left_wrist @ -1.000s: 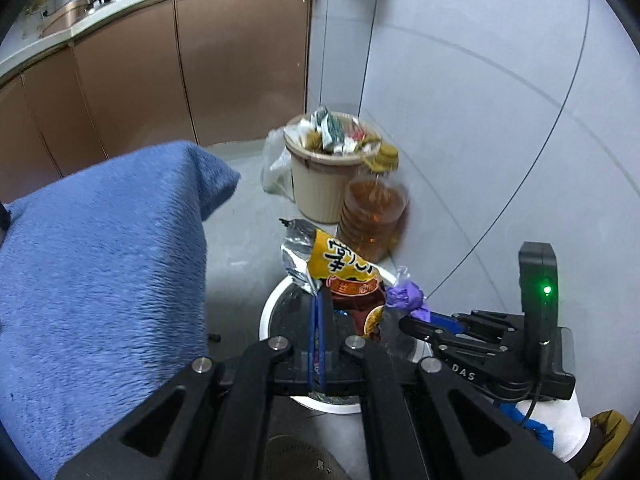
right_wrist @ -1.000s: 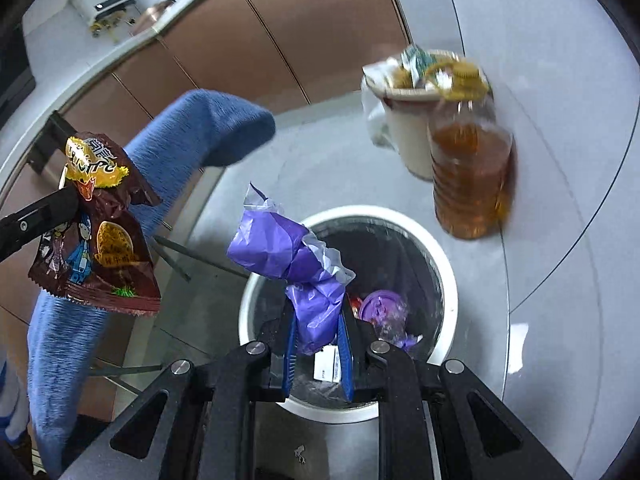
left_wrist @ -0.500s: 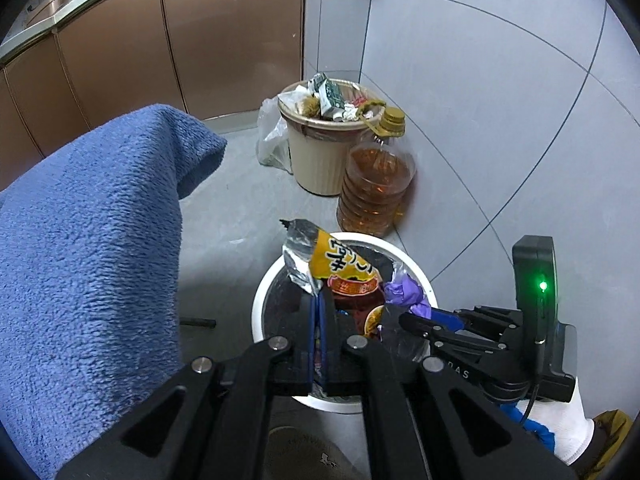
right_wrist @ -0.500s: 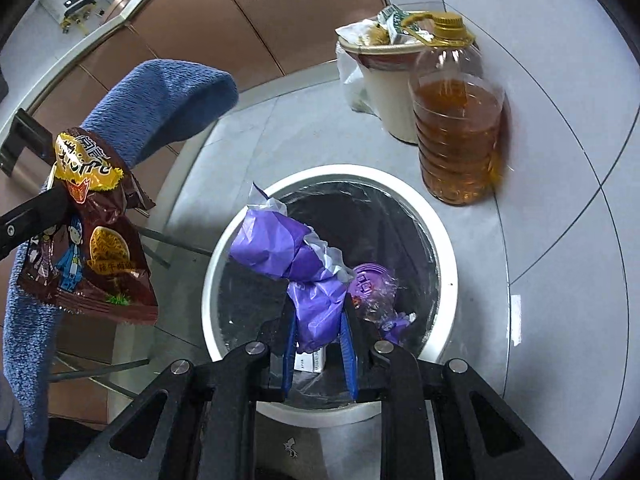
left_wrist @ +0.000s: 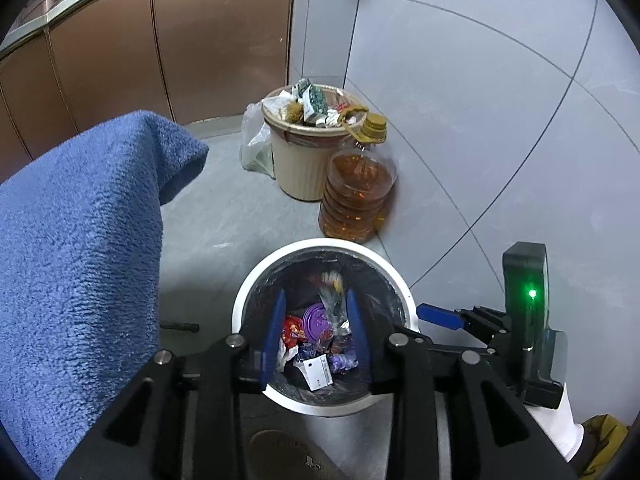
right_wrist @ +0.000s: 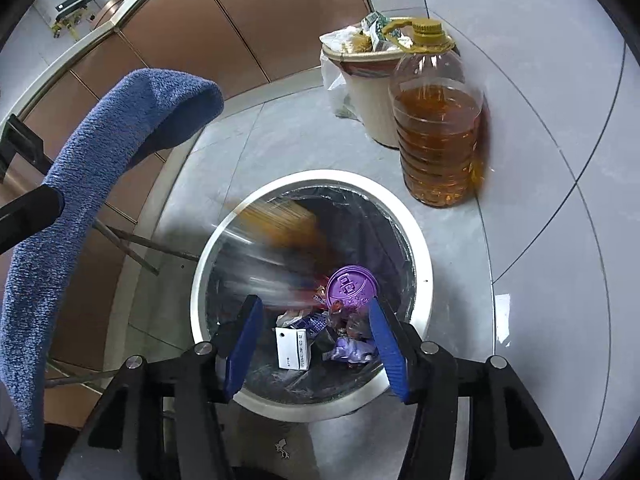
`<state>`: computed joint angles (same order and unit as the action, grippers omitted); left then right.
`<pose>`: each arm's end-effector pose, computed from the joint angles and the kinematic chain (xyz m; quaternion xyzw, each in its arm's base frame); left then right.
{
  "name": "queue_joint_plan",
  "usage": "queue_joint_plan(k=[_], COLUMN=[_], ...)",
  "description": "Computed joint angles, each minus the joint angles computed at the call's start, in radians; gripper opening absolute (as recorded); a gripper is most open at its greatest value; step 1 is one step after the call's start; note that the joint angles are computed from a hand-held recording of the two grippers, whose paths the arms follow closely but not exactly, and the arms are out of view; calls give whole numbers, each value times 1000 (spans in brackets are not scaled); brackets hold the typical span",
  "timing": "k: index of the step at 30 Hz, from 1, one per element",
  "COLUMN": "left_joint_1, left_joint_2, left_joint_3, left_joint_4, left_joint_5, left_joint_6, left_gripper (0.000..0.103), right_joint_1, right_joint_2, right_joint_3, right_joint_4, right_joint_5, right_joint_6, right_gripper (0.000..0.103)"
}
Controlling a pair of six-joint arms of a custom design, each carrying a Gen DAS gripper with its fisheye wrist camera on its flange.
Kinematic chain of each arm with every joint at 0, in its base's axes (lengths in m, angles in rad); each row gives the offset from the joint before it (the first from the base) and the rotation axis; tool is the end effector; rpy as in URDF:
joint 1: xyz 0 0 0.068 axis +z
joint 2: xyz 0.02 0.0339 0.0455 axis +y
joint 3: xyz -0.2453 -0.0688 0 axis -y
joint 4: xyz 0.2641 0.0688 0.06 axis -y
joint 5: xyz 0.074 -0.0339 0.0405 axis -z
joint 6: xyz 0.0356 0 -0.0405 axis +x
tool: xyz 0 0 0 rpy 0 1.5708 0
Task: Collect trash
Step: 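Move both open grippers back to the last tissue and purple wrapper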
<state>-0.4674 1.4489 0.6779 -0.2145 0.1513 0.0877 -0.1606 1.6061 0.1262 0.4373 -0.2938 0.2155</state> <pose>0.2491 -0.1317 0.1250 0.2826 0.9122 -0.1253 0.2688 0.1664 -0.0165 0.0077 0.1410 0.9452 0.1483 0.2543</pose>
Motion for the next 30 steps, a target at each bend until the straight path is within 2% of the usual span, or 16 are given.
queue_joint_plan(k=[5, 9, 13, 18, 21, 24, 27, 30], left_joint_1=[6, 16, 42, 76, 114, 175, 274, 446], left_joint_2=[-127, -250, -375, -584, -725, -884, -1012, -1150], left_joint_3=[-39, -72, -95, -132, -147, -156, -142, -118], left_joint_4=[-37, -81, -152, -260, -336, -429, -536, -661], left_joint_5=[-6, -13, 0, -13, -22, -15, 36, 142], left_joint_6=[2, 10, 20, 39, 61, 90, 136, 218], left_gripper=[32, 41, 42, 42, 42, 42, 42, 42], right_joint_1=[30, 66, 98, 181, 226, 359, 501, 724], right_joint_2=[-230, -498, -833, -1302, -1452, -1552, -1571, -1546], right_joint_3=[-49, -85, -110, -112, -81, -28, 36, 108], right_joint_4=[-138, -324, -594, -1001, -1149, -1262, -1314, -1349], right_joint_5=[23, 53, 82, 142, 176, 273, 375, 540], right_joint_6=[23, 53, 78, 140, 164, 241, 305, 415], right_gripper=[57, 59, 61, 64, 66, 68, 69, 71])
